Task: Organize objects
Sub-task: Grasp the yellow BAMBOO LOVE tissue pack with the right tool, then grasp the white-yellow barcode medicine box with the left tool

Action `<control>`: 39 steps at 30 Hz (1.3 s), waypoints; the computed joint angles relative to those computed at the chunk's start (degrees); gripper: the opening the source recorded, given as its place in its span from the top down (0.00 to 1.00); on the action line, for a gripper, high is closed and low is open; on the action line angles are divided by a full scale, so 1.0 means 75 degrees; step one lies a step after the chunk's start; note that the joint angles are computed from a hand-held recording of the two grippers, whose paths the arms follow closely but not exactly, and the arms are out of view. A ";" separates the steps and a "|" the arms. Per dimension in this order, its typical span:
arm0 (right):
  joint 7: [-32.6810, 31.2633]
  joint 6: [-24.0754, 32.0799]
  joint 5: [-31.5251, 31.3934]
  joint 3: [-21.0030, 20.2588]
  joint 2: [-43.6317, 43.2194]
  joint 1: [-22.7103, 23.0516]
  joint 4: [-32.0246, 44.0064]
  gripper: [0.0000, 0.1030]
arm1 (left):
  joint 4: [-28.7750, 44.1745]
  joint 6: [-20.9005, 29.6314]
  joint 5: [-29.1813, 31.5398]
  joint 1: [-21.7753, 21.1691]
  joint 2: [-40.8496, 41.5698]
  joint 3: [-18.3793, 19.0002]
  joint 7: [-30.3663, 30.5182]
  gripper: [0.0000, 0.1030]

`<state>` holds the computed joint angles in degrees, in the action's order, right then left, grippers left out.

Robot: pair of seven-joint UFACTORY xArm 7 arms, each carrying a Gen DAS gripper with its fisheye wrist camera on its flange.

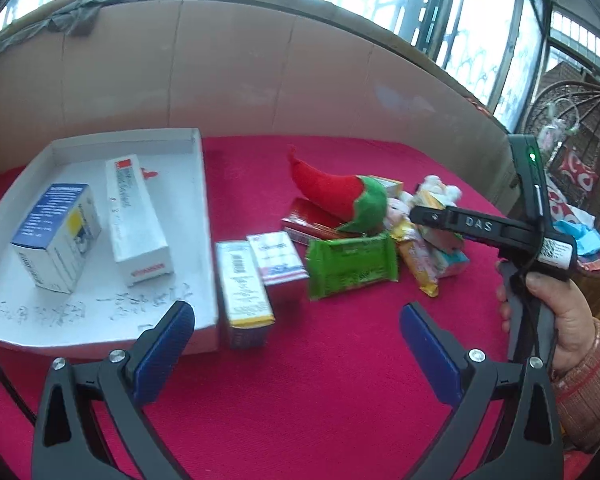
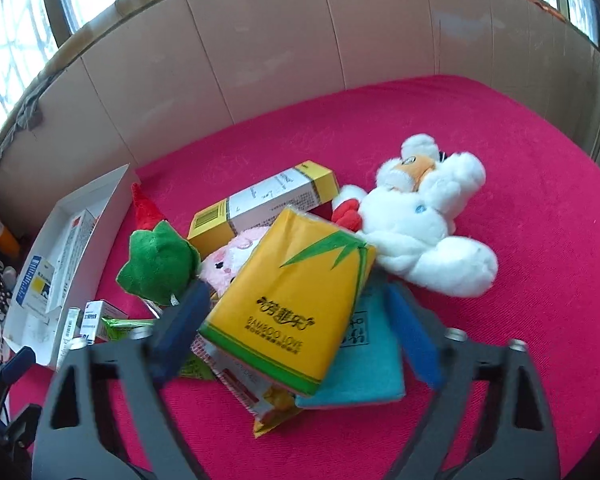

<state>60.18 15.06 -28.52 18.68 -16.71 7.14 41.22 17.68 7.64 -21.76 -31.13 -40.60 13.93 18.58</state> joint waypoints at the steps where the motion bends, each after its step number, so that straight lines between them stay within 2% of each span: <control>1: -0.0174 -0.0149 0.0138 -0.0155 -0.0085 0.0112 -0.0113 0.34 | -0.0051 -0.0014 -0.0072 -0.0250 -0.0082 0.0168 0.0112 0.00; 3: -0.0553 -0.0449 0.0540 -0.0425 -0.0206 0.0312 -0.0327 0.40 | -0.0092 0.0138 -0.0297 -0.0857 -0.0231 0.0637 0.0384 0.00; 5: -0.0875 -0.0684 0.0849 -0.0522 -0.0328 0.0385 -0.0519 0.46 | -0.0062 0.0220 -0.0585 -0.1203 -0.0163 0.0929 0.0537 0.00; 7: -0.1037 -0.0817 0.1131 -0.0507 -0.0436 0.0363 -0.0661 0.50 | -0.0016 0.0139 -0.0777 -0.1187 0.0029 0.0866 0.0514 0.00; 11: -0.1510 -0.1004 0.1810 -0.0662 -0.0665 0.0506 -0.0935 0.51 | 0.0180 -0.0055 -0.1224 -0.1578 0.0267 0.1389 0.0820 0.00; 13: -0.1570 -0.1049 0.1931 -0.0516 -0.0697 0.0362 -0.0944 0.51 | 0.0233 -0.0105 -0.1337 -0.1492 0.0397 0.1350 0.0804 0.00; 17: -0.1776 -0.1068 0.2207 -0.0474 -0.0768 0.0325 -0.0977 0.51 | 0.0117 -0.0242 -0.1341 -0.1009 0.0522 0.0997 0.0564 0.00; 20: -0.1986 -0.1105 0.2442 -0.0574 -0.0883 0.0412 -0.1085 0.51 | 0.0006 -0.0314 -0.1357 -0.0818 0.0405 0.1107 0.0488 0.00; 26: -0.2290 -0.1199 0.2740 -0.0606 -0.1035 0.0429 -0.1231 0.51 | 0.0038 -0.0383 -0.0960 -0.0413 0.0626 0.0702 0.0234 0.00; 29: -0.2376 -0.1206 0.2804 -0.0551 -0.1147 0.0388 -0.1291 0.51 | 0.0096 -0.0375 -0.0541 -0.0074 0.0860 0.0065 -0.0017 0.00; 33: -0.2485 -0.1242 0.2888 -0.0538 -0.1258 0.0390 -0.1357 0.51 | 0.0358 -0.0372 0.0050 0.0779 0.1414 -0.0967 -0.0754 0.00; 37: -0.2554 -0.1258 0.2986 -0.0539 -0.1302 0.0409 -0.1389 0.51 | 0.0674 -0.0363 0.0189 0.0773 0.1769 -0.0790 -0.1034 0.01; 39: -0.2629 -0.1254 0.3078 -0.0625 -0.1310 0.0513 -0.1410 0.51 | 0.0783 -0.0137 0.0297 0.0894 0.1882 -0.0772 -0.1033 0.11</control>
